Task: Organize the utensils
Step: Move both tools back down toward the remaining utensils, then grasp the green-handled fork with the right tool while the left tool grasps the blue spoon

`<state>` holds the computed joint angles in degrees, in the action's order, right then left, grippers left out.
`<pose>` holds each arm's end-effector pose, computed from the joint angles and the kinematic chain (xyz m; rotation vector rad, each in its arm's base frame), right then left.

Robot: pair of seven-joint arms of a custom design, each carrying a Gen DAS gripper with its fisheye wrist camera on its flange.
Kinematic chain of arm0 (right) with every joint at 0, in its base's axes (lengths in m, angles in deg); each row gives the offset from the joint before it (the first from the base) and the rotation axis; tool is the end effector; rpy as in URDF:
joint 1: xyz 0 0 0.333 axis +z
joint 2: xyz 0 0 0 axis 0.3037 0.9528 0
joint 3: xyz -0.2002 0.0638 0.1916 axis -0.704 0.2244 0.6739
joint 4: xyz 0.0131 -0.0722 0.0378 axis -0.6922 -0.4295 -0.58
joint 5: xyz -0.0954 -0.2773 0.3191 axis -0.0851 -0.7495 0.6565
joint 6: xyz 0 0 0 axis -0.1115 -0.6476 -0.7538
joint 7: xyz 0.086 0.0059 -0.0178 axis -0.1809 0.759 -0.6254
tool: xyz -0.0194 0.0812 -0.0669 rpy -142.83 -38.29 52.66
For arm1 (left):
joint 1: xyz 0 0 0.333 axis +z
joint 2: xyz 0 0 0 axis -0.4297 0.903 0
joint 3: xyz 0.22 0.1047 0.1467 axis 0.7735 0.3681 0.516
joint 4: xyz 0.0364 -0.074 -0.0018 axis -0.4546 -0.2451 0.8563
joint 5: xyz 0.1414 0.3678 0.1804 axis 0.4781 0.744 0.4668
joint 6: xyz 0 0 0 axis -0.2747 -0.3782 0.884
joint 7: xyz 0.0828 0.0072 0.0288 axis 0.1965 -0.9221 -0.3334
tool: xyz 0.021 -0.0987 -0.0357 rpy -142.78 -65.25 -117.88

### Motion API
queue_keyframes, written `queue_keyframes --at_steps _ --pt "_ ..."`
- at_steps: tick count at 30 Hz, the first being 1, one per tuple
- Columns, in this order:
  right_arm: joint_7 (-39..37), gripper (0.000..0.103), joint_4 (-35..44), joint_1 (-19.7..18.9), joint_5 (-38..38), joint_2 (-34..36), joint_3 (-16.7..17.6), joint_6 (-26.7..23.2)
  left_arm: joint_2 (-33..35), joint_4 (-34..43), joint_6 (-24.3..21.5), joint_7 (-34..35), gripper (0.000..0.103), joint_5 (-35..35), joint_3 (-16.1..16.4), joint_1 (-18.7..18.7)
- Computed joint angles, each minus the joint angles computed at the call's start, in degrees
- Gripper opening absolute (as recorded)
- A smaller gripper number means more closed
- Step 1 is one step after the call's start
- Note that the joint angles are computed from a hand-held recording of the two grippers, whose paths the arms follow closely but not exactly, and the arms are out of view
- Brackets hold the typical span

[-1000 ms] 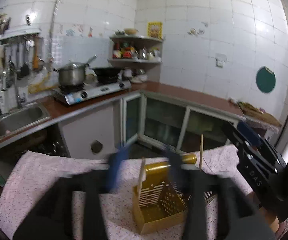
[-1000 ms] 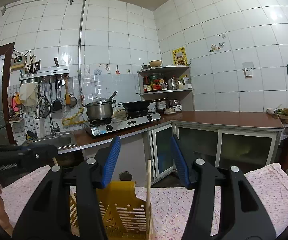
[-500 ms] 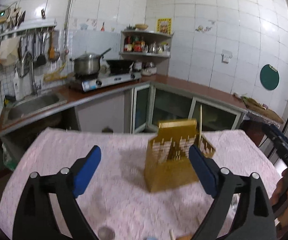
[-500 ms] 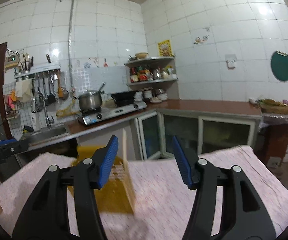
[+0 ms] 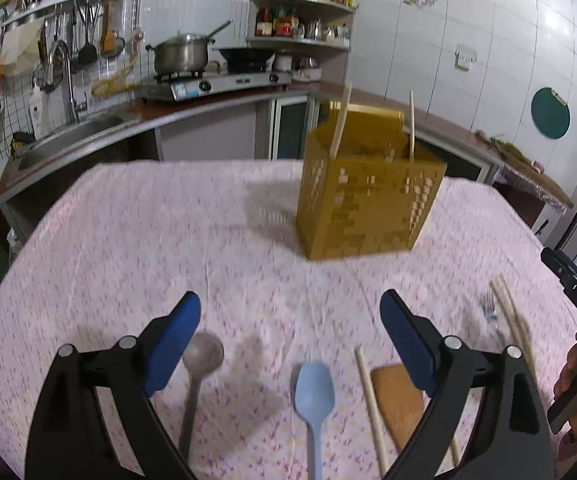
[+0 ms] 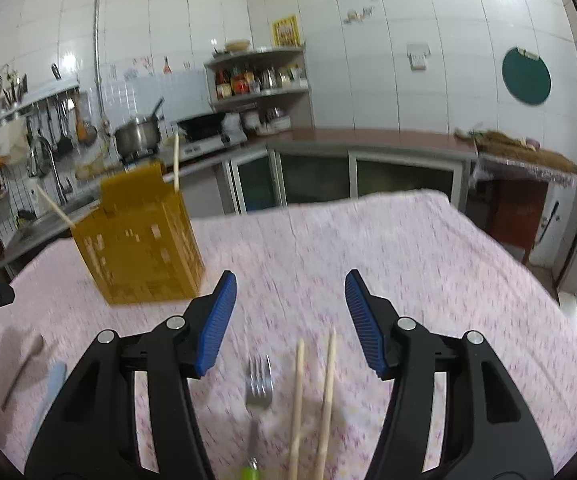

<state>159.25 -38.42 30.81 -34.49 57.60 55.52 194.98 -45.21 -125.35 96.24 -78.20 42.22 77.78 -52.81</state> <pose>0.6519 0.1908 0.4903 -1.6765 1.3645 -0.7010 0.5608 -0.4210 0.4609 -1.8813 1.5174 -0.7983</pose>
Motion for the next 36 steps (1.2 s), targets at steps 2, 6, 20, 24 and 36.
queue_keyframes --at_steps 2,6,20,24,36 --pt "-0.83 0.057 -0.44 -0.27 0.35 -0.04 0.43 -1.44 0.27 -0.34 0.01 0.42 0.089 -1.41 -0.20 0.16" --pt "1.40 0.057 0.02 1.66 -2.54 0.21 -1.23 -4.35 1.64 -0.20 -0.36 3.16 0.089 -5.30 -0.52 0.40" --pt "0.92 0.057 9.17 3.31 -5.21 5.19 -0.62 -26.21 7.18 4.42 -2.43 14.77 0.089 -18.85 -0.02 -0.34" --pt "1.76 0.057 9.44 3.60 -5.75 5.61 -0.72 -26.23 7.54 4.34 -2.28 16.27 0.089 -20.72 0.20 -0.56" --pt "-3.02 0.052 9.62 2.57 -0.83 5.12 0.57 -26.87 7.80 3.91 -1.98 17.19 0.089 -22.00 0.70 -1.06"
